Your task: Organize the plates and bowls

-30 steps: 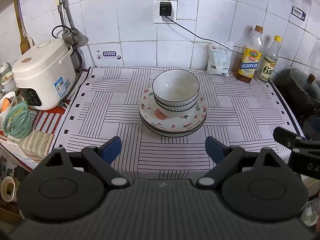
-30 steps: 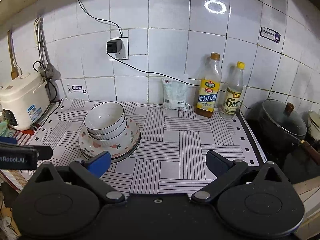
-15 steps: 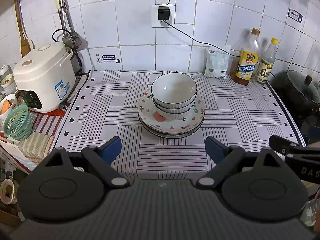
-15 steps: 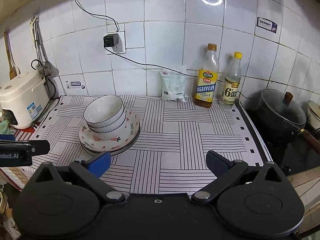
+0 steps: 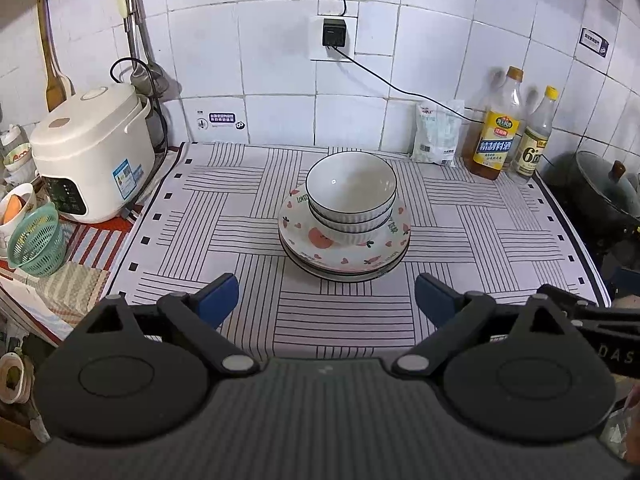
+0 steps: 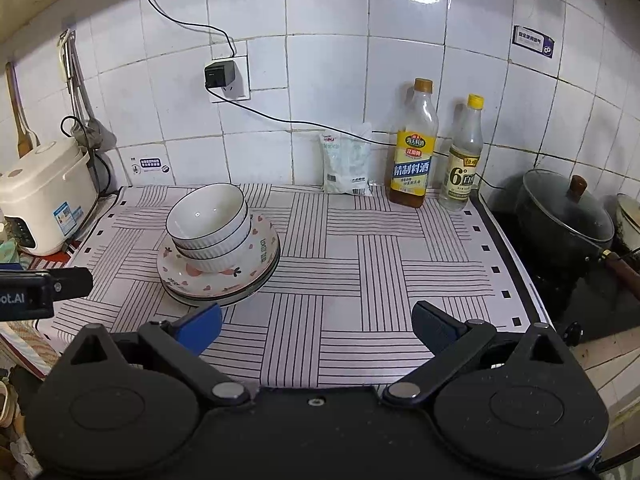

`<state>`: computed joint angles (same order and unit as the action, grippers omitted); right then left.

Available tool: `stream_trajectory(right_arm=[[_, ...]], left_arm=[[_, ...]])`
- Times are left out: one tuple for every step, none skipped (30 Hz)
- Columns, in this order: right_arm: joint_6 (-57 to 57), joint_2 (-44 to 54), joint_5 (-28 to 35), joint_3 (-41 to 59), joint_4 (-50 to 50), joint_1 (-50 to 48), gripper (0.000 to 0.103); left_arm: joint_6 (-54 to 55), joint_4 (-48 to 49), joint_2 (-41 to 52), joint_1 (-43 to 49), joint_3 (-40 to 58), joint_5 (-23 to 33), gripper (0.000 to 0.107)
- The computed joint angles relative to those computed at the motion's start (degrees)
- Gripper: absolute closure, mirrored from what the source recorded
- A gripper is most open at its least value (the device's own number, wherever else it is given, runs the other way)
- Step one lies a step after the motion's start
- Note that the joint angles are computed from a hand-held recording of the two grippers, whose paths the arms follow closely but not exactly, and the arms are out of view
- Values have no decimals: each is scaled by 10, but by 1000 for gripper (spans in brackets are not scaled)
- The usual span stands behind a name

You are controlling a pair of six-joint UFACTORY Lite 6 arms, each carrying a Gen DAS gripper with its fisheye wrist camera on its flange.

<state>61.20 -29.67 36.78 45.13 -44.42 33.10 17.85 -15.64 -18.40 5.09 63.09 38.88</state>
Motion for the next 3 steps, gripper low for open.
stream_trajectory(right_arm=[[-2, 1, -2, 0, 1, -2, 1], [-2, 1, -1, 1, 1, -2, 1], [-1, 1, -1, 1, 1, -1, 1]], left_arm=[[-1, 1, 0, 0, 0, 1, 11], [-1, 2, 0, 0, 0, 1, 11], [0, 2, -1, -1, 0, 1, 11]])
